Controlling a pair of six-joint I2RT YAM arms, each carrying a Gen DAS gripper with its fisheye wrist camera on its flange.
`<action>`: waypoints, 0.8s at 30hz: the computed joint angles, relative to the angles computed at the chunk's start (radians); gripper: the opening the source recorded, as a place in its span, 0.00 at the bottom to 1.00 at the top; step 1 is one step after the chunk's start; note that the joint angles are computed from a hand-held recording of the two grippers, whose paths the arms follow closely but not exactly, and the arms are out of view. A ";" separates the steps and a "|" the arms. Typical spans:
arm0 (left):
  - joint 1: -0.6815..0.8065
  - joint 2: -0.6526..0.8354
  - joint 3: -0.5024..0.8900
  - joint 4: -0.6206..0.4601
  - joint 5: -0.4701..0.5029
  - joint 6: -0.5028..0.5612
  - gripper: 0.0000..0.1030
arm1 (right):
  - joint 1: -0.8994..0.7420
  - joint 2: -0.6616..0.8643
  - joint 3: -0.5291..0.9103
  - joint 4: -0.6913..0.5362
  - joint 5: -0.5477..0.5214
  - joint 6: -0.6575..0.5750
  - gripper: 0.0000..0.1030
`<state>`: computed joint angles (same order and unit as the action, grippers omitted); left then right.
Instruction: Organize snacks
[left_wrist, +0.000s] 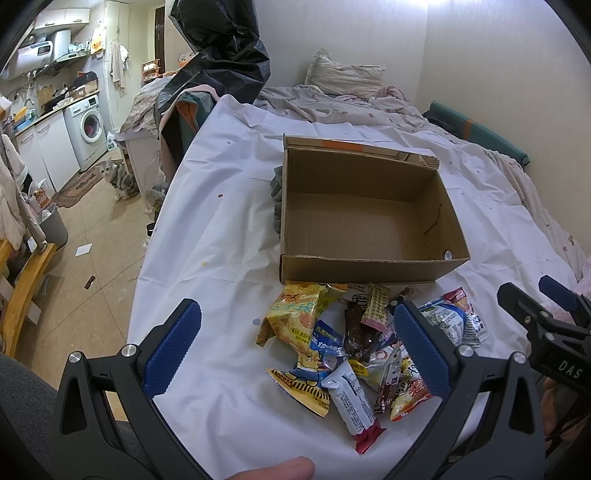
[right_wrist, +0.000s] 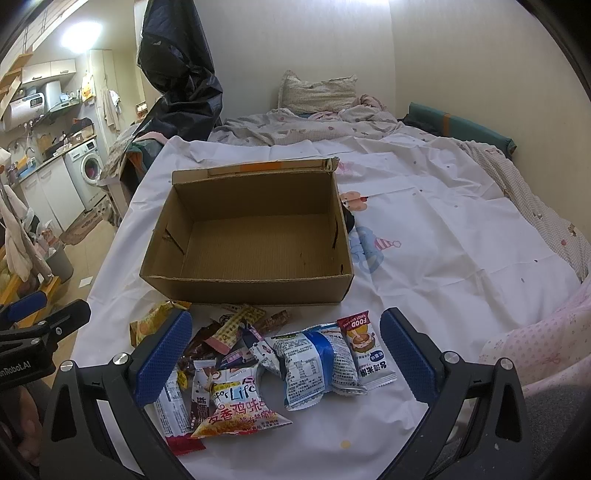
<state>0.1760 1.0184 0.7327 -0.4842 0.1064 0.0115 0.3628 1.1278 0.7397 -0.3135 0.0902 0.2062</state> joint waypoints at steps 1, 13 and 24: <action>0.002 0.001 0.002 -0.002 0.002 0.002 1.00 | 0.001 0.000 0.000 -0.001 0.001 -0.001 1.00; -0.018 0.025 0.011 0.005 -0.056 -0.018 1.00 | -0.023 -0.001 0.002 -0.004 -0.028 -0.002 1.00; 0.086 0.280 0.104 -0.092 -0.027 -0.075 1.00 | -0.315 0.286 0.220 -0.223 -0.433 -0.084 1.00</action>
